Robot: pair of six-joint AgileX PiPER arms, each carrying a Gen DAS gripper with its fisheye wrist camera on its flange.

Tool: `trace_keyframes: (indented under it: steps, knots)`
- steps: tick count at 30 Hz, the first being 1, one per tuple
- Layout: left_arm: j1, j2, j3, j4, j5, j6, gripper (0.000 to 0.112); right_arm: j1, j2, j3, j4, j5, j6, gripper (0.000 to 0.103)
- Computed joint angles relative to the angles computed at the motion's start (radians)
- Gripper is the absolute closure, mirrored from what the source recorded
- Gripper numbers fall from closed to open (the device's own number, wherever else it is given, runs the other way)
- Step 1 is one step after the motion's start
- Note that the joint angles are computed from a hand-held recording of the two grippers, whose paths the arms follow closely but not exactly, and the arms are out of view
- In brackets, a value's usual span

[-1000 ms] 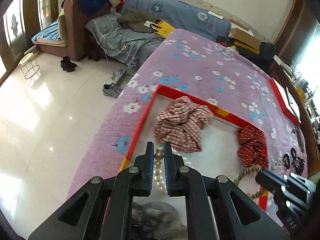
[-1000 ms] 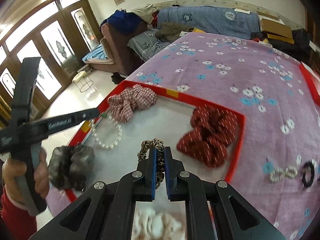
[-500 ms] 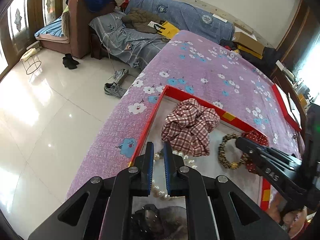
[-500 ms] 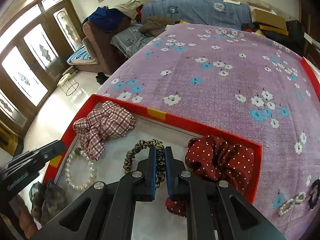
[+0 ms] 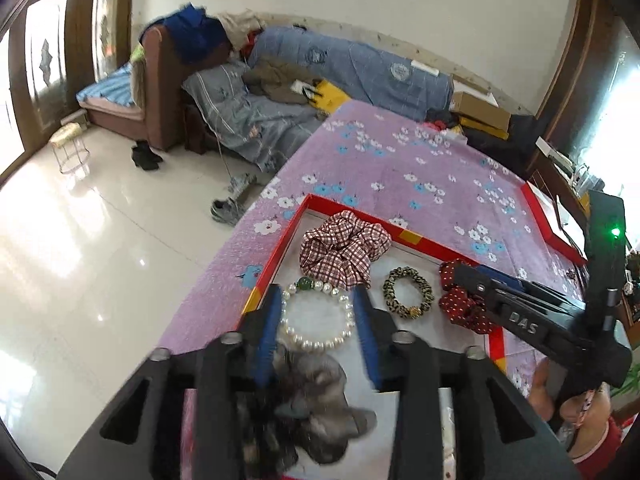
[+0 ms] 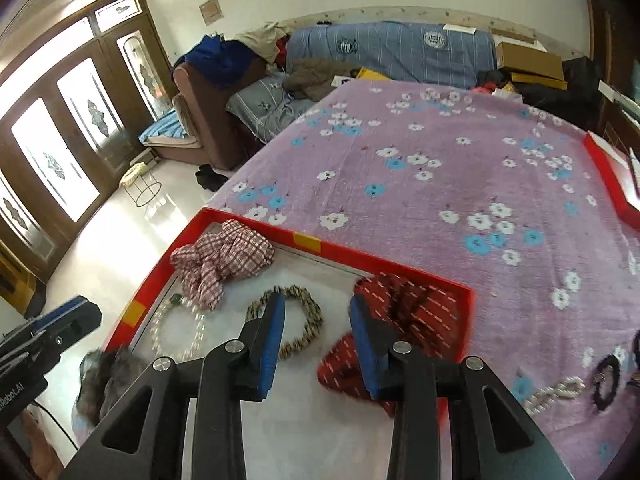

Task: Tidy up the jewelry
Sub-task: 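Open both tools to release the bracelet and hair tie, then lift away, then move both tools back to the black accessories on the bedspread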

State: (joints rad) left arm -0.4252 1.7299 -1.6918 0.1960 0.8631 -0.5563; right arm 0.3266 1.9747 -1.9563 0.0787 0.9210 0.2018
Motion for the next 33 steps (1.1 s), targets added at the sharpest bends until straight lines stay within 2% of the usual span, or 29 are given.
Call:
trace_keyframes:
  steps: [4,7,11,13,16,20,27,30,33]
  knots:
    - [-0.117,-0.097,0.104,0.223,0.000,-0.200,0.060,-0.029,-0.165,0.219,0.028,-0.085,-0.059,0.059]
    - [-0.237,-0.167,0.194,0.401,0.024,-0.386,0.053,-0.058,-0.295,0.384,0.049,-0.135,-0.098,0.057]
    - [-0.385,-0.231,0.280,0.533,0.064,-0.586,0.051,-0.112,-0.457,0.558,0.061,-0.159,-0.153,0.057]
    - [-0.473,-0.236,0.291,0.605,0.117,-0.682,0.050,-0.145,-0.546,0.644,0.062,-0.174,-0.183,0.056]
    - [-0.582,-0.216,0.280,0.689,0.205,-0.773,0.045,-0.202,-0.681,0.766,0.053,-0.196,-0.217,0.048]
    - [-0.671,-0.170,0.244,0.732,0.275,-0.807,0.042,-0.311,-0.840,0.896,0.082,-0.199,-0.313,0.045]
    - [-0.747,-0.088,0.164,0.722,0.328,-0.766,0.042,-0.693,-0.984,1.027,0.336,-0.123,-0.685,0.044]
    - [-0.763,-0.074,0.155,0.725,0.323,-0.771,0.042,-0.915,-0.984,1.041,0.487,-0.039,-0.869,0.044]
    - [-0.773,-0.053,0.144,0.713,0.311,-0.760,0.042,-1.083,-0.969,1.043,0.566,0.019,-0.991,0.044]
